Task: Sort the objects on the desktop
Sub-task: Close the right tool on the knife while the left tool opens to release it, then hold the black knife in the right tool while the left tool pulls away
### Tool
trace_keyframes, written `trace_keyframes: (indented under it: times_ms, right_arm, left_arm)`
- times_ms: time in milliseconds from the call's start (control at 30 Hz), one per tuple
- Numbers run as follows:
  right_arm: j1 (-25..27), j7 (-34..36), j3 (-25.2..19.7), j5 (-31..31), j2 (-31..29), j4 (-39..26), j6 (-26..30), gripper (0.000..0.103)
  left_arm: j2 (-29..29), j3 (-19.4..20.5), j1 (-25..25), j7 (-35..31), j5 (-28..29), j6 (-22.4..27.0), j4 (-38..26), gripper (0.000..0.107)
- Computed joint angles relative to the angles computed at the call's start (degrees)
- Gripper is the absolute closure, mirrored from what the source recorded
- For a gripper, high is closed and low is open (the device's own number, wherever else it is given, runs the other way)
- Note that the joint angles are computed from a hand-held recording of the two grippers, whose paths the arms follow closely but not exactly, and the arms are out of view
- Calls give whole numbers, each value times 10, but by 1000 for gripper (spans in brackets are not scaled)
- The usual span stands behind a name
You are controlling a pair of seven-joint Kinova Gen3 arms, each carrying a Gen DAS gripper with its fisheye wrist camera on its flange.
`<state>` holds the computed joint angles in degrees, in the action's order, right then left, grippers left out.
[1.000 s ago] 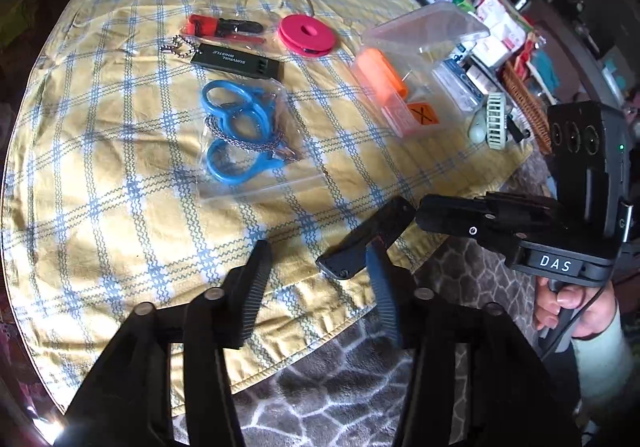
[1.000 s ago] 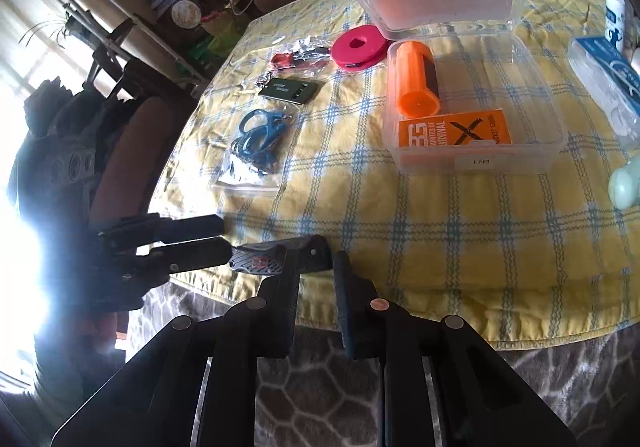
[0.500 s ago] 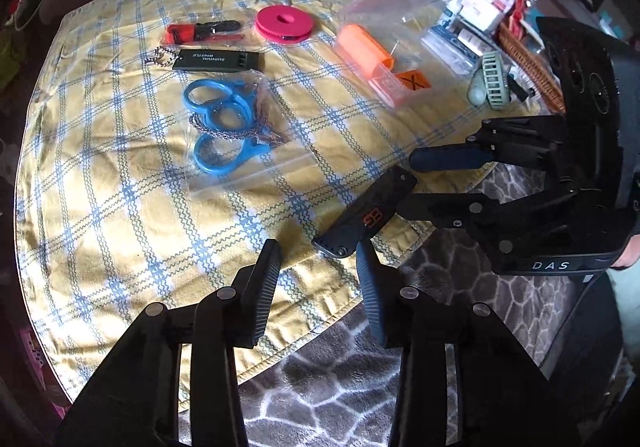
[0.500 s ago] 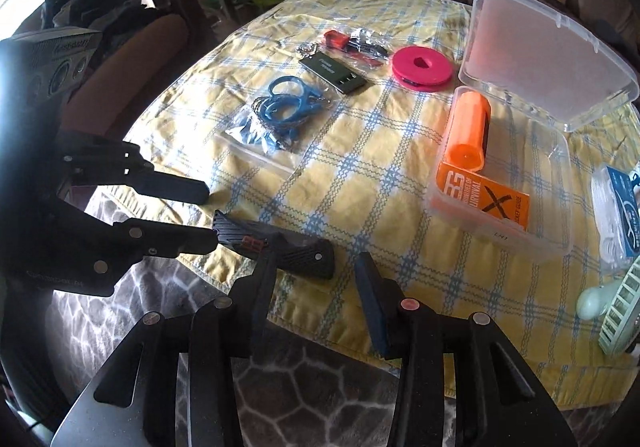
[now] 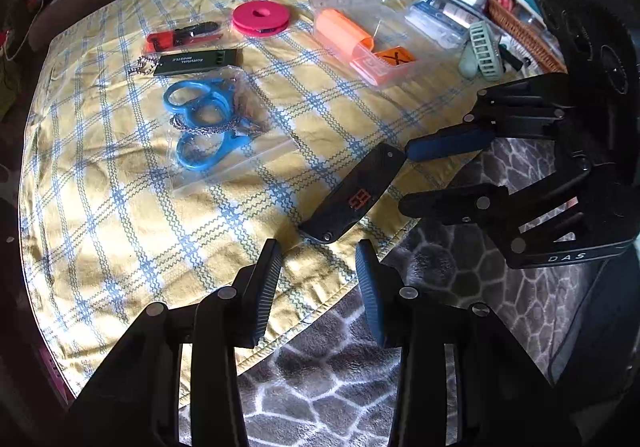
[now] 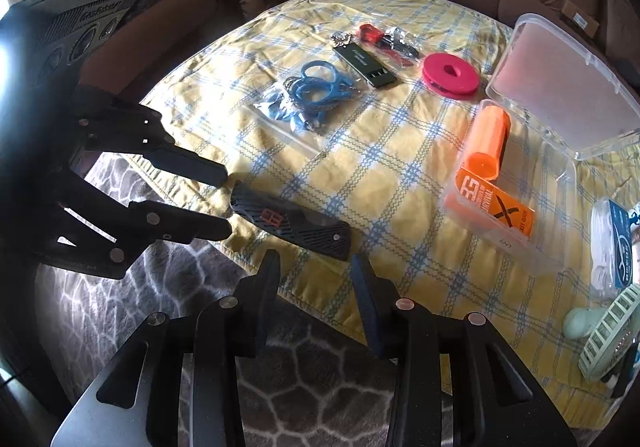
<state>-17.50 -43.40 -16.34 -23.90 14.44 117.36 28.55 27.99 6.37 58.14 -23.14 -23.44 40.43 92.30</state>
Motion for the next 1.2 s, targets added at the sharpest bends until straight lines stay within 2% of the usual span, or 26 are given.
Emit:
trace_keyframes:
  times_ms: [200, 267, 300, 367, 400, 533, 667, 767, 800, 900, 967, 1033, 1067, 1200]
  right_arm:
    - [5, 10, -5, -2, 10, -6, -12, 67]
    - [11, 20, -11, -9, 15, -8, -10, 72]
    - [9, 21, -12, -7, 13, -4, -18, 76]
    - [6, 20, -13, -6, 9, 5, -31, 76]
    - [9, 21, -15, -11, 9, 6, -33, 76]
    - [29, 36, -27, -39, 5, 15, -42, 77]
    - [45, 52, -31, -67, -6, 26, -47, 77]
    - [77, 93, -40, -116, -22, 35, -44, 79]
    - [76, 104, -30, -128, -27, 36, -38, 79]
    - [106, 148, -29, -168, -27, 29, 2, 97]
    - [84, 136, -3, -156, -35, 34, -4, 95]
    - [84, 140, 8, -163, -38, 38, -8, 94]
    - [93, 153, 10, -177, -36, 37, 2, 94]
    - [122, 226, 13, -234, -29, 43, 17, 90]
  left_arm:
    - [2, -14, 6, -7, 6, -12, 0, 72]
    - [5, -15, 7, -10, 5, -8, -5, 72]
    - [7, -16, 9, -11, 4, -4, -8, 74]
    - [12, -15, 13, -5, -5, 9, -17, 75]
    - [13, -22, 19, 1, -4, 13, -18, 80]
    - [-3, -30, 13, 33, 0, -32, 13, 83]
    - [-4, -30, 15, 36, -6, -35, 11, 83]
    - [-12, -32, 17, 50, -19, -44, 10, 85]
    - [-18, -39, 22, 57, -27, -58, 14, 85]
    - [-28, -17, -1, 47, -32, -78, 6, 90]
    - [-19, -39, 23, 41, -39, -44, -18, 90]
    - [-21, -44, 29, 61, -50, -24, -20, 90]
    - [-27, -33, 17, 75, -50, -27, -8, 90]
    - [-39, -37, 2, 92, -39, -65, 46, 86]
